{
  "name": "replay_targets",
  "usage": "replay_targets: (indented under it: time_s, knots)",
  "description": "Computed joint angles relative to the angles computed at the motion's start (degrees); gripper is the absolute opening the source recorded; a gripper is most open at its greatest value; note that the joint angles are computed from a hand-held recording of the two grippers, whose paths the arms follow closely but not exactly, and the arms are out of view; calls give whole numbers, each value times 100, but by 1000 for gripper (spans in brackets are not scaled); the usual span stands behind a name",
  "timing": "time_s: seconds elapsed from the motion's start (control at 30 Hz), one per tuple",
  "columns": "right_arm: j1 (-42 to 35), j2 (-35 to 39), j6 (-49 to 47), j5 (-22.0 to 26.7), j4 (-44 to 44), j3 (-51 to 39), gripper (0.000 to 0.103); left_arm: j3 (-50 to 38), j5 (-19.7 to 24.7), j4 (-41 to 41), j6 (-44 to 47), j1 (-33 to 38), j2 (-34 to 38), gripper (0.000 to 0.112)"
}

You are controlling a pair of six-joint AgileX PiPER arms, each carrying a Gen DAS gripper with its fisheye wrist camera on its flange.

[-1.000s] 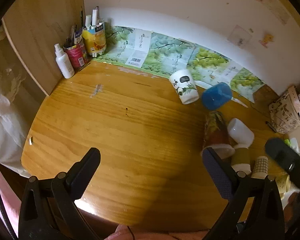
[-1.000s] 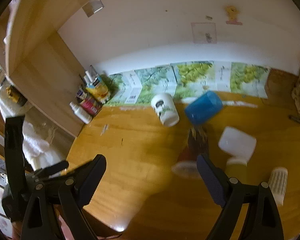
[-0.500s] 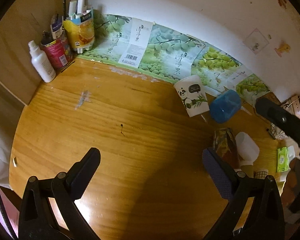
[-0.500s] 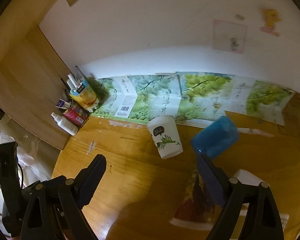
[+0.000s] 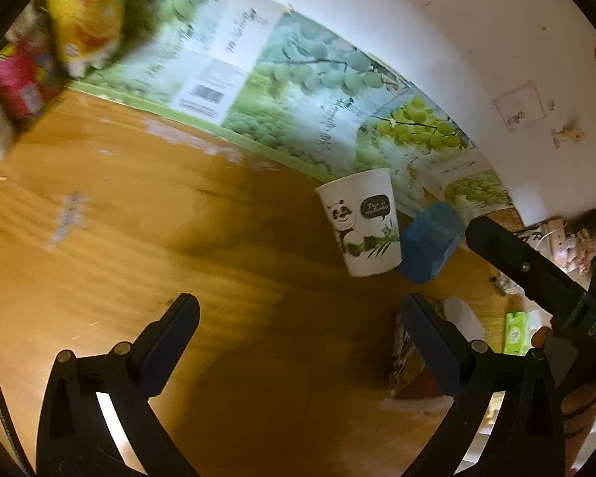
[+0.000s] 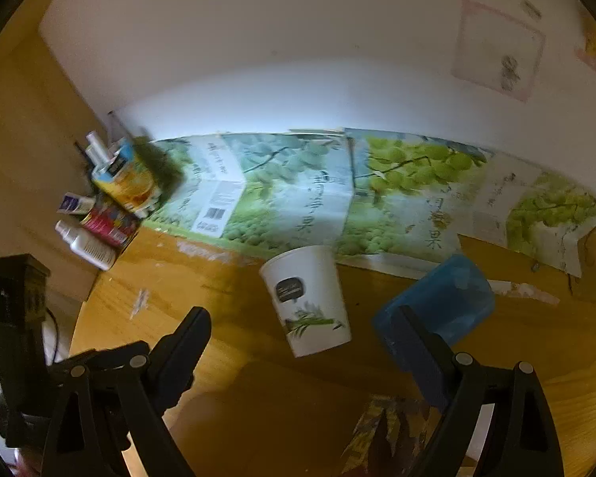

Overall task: Flip cup upright
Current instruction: 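Close the left tool on the panda cup and lift it off the desk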

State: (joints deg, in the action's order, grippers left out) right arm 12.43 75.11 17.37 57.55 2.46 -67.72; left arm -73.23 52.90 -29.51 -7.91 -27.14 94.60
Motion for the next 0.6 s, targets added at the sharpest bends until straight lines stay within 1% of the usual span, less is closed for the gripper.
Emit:
replay_targets:
  time_s: [0.07,0.23,0.37,0.6]
  knots:
    - [-171,64,-26,-34,22,0,92,-129,-14,-129,85,-24,253,101]
    - [-528,167,-161,-59,165,-30,92,-395,-212,-199,124,-186,701,102]
    - [-543,230,-103,-58,-6,-70,92,-582,-379,-453,209,-250,1003,102]
    - [-808,338,-171,-174,83,-110,92,-1072,-592,-386,-44,-476,1504,102]
